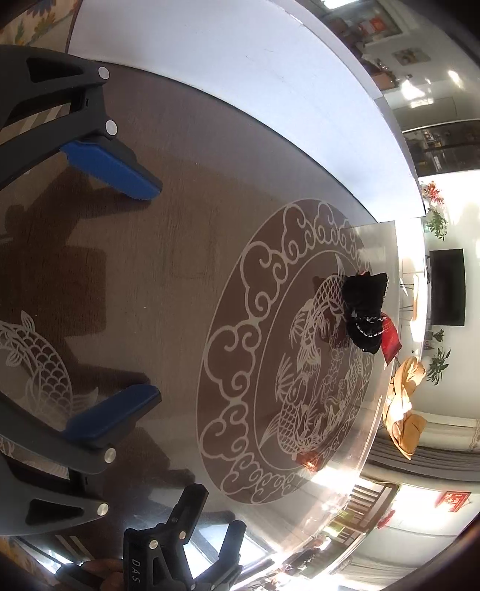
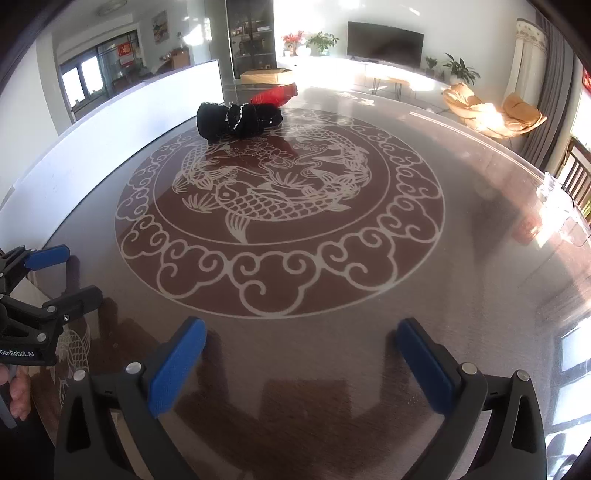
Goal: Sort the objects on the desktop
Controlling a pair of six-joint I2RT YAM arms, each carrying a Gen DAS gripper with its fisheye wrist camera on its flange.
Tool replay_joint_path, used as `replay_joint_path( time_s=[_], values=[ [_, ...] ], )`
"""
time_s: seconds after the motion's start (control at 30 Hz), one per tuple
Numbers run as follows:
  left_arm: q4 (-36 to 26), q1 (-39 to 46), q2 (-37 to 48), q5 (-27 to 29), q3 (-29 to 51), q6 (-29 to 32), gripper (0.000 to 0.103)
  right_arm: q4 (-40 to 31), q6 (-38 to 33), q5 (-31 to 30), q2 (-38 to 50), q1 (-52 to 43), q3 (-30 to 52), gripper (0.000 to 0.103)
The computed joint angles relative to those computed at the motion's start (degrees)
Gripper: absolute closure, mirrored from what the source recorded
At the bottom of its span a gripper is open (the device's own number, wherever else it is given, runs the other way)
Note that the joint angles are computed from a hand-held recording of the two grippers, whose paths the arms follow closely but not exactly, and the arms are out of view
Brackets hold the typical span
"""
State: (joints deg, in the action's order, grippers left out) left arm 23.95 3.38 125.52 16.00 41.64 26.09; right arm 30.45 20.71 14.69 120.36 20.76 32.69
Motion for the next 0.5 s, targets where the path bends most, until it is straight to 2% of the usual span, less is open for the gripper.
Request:
replay_joint_path(
  time_s=[0.3, 0.5],
  values=[
    [-7.11, -2.59, 0.99, -2.66, 5.92, -2.2, 0.0, 0.39, -0.11, -0.27, -0.2, -0.22, -0.5, 0.0],
    [-6.84, -4.08, 2.61, -3.46, 8.53, -4.52, 0.0, 0.49, -0.17, -0.28, -0.19, -0.28, -0.58, 0.0]
  ],
)
